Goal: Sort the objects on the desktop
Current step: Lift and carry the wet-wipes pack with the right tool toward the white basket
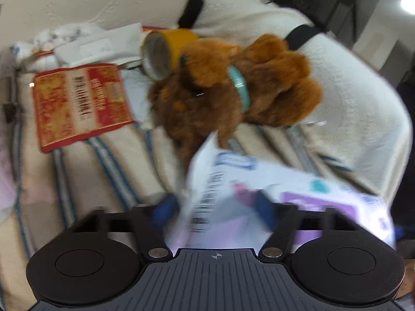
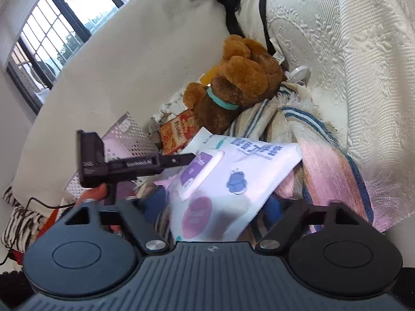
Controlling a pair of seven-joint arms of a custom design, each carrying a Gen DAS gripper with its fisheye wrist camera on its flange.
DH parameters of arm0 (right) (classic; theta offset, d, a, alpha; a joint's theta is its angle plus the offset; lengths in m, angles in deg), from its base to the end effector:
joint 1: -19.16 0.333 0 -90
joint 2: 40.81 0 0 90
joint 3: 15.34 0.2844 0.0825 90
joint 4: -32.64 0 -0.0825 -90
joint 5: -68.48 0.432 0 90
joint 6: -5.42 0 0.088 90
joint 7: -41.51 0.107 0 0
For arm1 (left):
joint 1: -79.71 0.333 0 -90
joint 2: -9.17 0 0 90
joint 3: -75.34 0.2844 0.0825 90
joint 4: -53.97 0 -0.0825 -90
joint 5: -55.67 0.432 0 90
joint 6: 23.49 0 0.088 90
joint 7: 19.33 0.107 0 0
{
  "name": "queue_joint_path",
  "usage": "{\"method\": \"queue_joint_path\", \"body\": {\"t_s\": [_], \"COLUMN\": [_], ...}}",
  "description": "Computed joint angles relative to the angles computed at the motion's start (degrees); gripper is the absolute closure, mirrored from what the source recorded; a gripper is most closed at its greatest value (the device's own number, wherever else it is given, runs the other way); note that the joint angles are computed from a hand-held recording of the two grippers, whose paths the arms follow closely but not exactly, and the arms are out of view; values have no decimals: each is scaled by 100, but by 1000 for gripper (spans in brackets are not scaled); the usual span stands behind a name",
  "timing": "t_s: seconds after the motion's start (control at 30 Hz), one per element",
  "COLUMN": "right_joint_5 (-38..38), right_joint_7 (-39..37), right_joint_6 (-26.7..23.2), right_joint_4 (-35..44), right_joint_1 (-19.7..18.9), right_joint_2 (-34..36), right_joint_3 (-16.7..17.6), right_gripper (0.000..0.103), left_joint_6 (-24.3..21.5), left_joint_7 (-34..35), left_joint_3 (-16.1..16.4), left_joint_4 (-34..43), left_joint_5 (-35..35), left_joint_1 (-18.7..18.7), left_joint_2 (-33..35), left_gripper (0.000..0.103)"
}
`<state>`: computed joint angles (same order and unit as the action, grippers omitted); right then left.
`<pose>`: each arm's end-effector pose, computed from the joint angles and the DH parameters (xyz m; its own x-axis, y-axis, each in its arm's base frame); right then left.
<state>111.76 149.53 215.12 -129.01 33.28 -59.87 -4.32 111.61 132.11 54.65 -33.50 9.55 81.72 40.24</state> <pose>0.4166 0.0942 0.3569 -0.3039 -0.7397 -0.6004 -0.3364 0.6729 -0.6588 0.7223 -0.2129 0.3495 -0.7696 -0.5394 0.3418 -0.5995 0.4260 -0.6776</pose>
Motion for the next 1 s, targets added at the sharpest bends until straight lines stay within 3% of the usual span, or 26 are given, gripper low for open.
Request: {"method": "queue_joint_path", "body": {"t_s": [0.03,0.07,0.1,0.13,0.17,0.3,0.37,0.43,0.53,0.67,0.7,0.83,0.9,0.97,1.0], "right_joint_5": [5,89,-55,-216,-266,547,781,795,1218,769,547,305,17,-290,-474], "right_joint_7": [15,-25,83,233,291,-409,-657,-846,-1501,-1165,-966,-791,-602,-375,-248], "right_joint_6": [-11,-29,-21,29,84,118,231,241,291,371,380,403,414,416,402], "right_joint_4": [4,-8,-76,-148,-186,-11,52,79,278,269,234,198,172,143,125], "right_joint_1": [4,-13,38,92,101,-43,20,136,161,365,391,362,341,313,295], "right_joint_2": [6,-15,-61,-100,-122,-100,-92,-149,-73,78,114,195,225,252,264], "right_joint_3": [-6,29,-58,-138,-128,356,399,332,456,46,-69,-134,-233,-328,-387], "right_gripper": [46,65,69,70,72,72,73,73,73,73,73,73,73,73,73], "left_joint_6": [288,527,648,774,858,1364,1543,1181,1362,1528,1598,1698,1464,1263,1266], "left_joint_7": [178,418,559,649,729,1243,1476,2016,2809,2916,2787,1803,1192,826,697], "left_joint_3": [-13,-36,-44,-35,-26,-30,-69,-166,-147,105,205,558,674,670,654], "left_joint_4": [-200,-401,-525,-638,-723,-1228,-1461,-1611,-1961,-2034,-2006,-1810,-1665,-1445,-1353], "left_joint_5": [12,17,24,45,66,58,-166,-820,-1443,-1608,-1520,-683,-199,39,162], "left_joint_1": [-39,-56,-68,-96,-118,-201,-182,11,-65,-331,-415,-545,-497,-393,-367], "left_joint_2": [-146,-293,-392,-487,-562,-968,-1176,-1421,-1858,-1997,-1965,-1673,-1501,-1267,-1164], "left_gripper": [52,56,63,67,87,103,103,103,103,103,83,68,44,32,31]}}
